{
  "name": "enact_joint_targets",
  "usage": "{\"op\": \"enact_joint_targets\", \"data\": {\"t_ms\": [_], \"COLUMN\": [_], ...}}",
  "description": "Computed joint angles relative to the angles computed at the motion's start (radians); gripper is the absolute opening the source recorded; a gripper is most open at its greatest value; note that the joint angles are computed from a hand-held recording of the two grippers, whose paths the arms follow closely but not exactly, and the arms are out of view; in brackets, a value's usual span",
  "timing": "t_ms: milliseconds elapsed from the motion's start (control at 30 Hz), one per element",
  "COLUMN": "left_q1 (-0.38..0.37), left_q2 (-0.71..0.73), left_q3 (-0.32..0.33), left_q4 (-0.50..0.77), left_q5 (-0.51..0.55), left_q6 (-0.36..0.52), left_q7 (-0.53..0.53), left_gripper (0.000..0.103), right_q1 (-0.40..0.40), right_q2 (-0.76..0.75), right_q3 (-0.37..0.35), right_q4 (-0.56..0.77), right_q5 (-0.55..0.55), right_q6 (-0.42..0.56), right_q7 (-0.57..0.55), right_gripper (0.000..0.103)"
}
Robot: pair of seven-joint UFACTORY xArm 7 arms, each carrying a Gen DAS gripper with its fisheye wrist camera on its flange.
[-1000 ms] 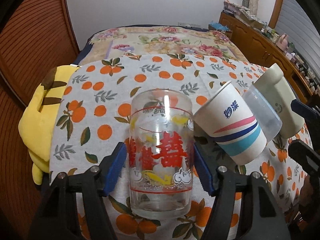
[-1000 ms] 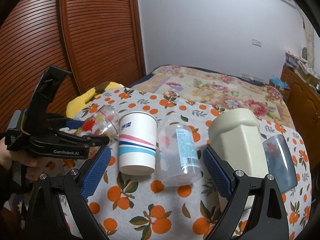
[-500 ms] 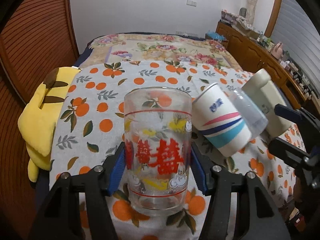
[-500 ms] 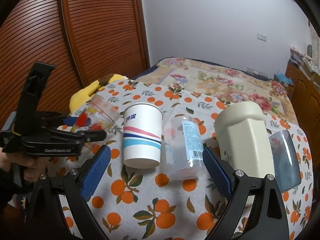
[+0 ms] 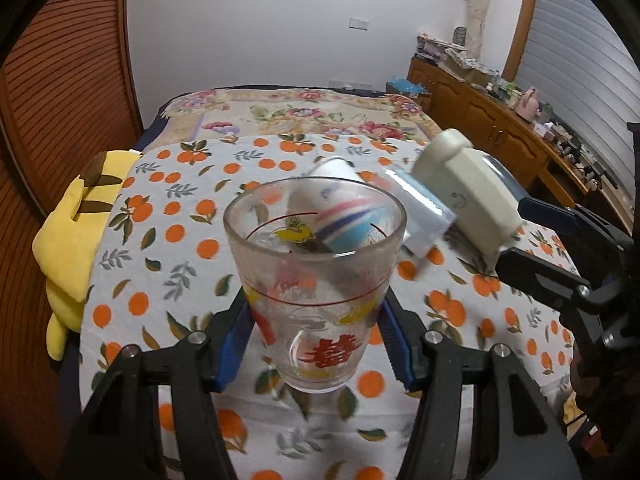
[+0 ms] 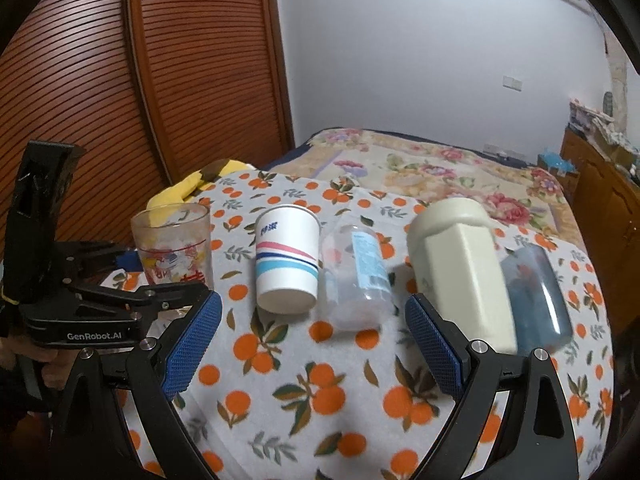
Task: Flip cup upright
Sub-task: 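Close the left gripper on the glass cup and lift it, then rotate the left gripper to turn the glass cup rim-up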
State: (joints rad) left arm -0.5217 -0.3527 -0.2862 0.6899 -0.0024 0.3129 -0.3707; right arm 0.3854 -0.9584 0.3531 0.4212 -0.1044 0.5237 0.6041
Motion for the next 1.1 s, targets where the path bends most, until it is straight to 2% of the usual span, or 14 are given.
{"op": "enact_joint_targets", "data": {"t_ms": [333,600,767,900,1100], "left_q1": [-0.095,-0.199,-0.232,-0.229,-0.212], "left_q2": [-0.047,-0.003,0.069,0.121,0.196], "left_q3": [-0.052,-0.089,-0.106,-0.106,-0.108], "left_q4": [0.000,0.029,0.072,0.120,0.170], "left_q5": [-0.027,-0.071,-0.081,-0.069,-0.030], "left_q6": [0.010,0.014,0.025,0.024,0.008], "left_q7": [-0.024,-0.039,-0.057,-0.070,-0.087], "left_gripper": [0.058,0.058,0.058,0.058,0.058], "right_q1": [0.035,0.079,0.087,0.068,0.046], "right_q2": [-0.259,-0.599,-0.735,-0.791,-0.816], "right_q3": [-0.003,0.002,0.015,0.008,0.010], "right_q4": [-0.075,-0.145,-0.161,-0.180,-0.210], "right_q5": [0.013,0.042,0.077,0.099,0.130], "right_q6": [0.173,0.460,0.601,0.643,0.645], "right_q7": [0.022,0.021,0.009,-0.010,-0.024], "right_gripper": [0.095,0.095,0.095,0.095,0.095]}}
